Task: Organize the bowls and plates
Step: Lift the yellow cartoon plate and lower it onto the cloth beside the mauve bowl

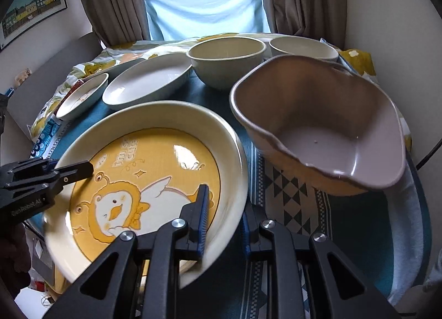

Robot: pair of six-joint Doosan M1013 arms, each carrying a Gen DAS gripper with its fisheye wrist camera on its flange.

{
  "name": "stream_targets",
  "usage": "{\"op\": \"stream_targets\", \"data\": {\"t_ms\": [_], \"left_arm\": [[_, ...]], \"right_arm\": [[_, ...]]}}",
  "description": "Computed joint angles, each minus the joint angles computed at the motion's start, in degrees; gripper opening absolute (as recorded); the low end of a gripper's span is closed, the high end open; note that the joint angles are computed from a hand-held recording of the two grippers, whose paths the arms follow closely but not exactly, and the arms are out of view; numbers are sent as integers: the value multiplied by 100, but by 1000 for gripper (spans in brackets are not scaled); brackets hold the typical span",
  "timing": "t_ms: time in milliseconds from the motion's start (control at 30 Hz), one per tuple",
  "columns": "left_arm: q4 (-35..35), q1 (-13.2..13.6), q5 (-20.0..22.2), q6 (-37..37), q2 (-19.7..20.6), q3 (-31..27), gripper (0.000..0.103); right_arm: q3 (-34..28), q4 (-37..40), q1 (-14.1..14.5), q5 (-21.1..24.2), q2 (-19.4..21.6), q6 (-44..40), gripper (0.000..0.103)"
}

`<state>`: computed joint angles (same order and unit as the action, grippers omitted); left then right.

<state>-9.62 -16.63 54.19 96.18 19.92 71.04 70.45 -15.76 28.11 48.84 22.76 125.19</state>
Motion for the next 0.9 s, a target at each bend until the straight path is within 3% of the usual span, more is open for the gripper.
{"op": "stream_targets", "data": {"t_ms": [300, 400, 467, 533, 900], "left_arm": [[-118, 25, 210, -39, 90, -78, 24], [38, -24, 307, -20, 141, -174, 35], [225, -80, 286, -59, 133, -174, 62], [265, -85, 191, -81, 93, -133, 71], [444, -5, 327, -347, -109, -273, 71]], "right_arm": [[-28, 263, -44, 61, 1, -198, 20], [-106, 278, -46, 173, 43, -192, 20], [-134, 322, -54, 222, 57, -200, 20], [-157, 438, -81, 253, 66, -207, 20], [-255, 257, 26, 570, -147, -188, 20]]}}
